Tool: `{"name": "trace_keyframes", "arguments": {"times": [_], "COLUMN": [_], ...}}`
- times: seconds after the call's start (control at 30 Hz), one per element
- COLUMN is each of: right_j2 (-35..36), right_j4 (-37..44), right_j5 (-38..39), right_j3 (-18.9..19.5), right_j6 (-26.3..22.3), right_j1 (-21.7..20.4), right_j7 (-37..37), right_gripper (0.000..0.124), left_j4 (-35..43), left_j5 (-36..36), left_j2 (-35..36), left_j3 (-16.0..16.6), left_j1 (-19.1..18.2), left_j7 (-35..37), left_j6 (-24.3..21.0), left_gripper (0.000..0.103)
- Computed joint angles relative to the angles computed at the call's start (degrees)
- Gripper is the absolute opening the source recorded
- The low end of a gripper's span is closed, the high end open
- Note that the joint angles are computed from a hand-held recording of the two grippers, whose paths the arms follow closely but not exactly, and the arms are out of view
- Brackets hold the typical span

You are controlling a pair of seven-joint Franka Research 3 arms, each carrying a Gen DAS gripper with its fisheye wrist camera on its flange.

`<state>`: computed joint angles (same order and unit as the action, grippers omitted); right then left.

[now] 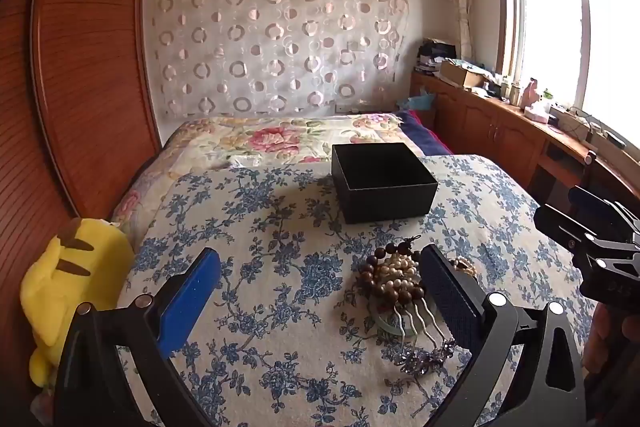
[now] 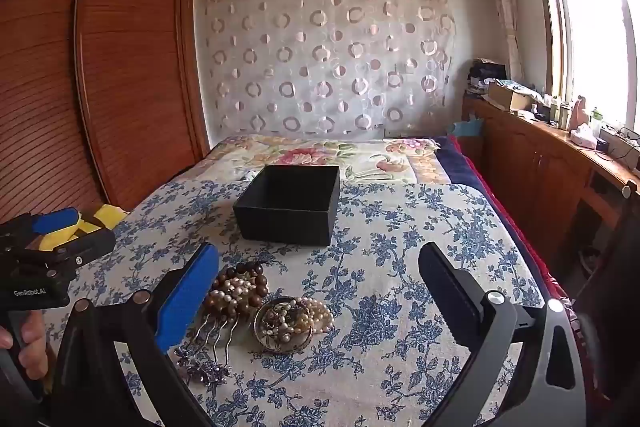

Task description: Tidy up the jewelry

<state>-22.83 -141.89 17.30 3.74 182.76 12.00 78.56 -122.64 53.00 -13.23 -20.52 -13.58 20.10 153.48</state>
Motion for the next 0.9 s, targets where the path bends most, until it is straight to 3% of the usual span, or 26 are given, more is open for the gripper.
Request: {"name": "trace_keyframes", "arguments": {"times": [0.47, 0.9], "right_j2": [-0.18, 0.04], "right_j4": [0.06, -0.19], "right_j5": [1.08, 0.80], "right_j3": [-1.77, -1.06], "right_j6": [0.01, 0.43], "right_j1": [1.81, 1.41], "right_j7": [-1.00, -0.47], "right_gripper": [0.101, 0.101], "left_j4": [0.96, -0.36], "left_j5": [1.74, 2.57], "left_j2": [0.45, -0.34], "left_j3": [-0.56, -0.29], "left_j1": [-0.32, 0.29], "left_j7": [-1.68, -2.98], "left_j6": [-0.77, 0.89], "left_gripper": [0.096, 0.096]}}
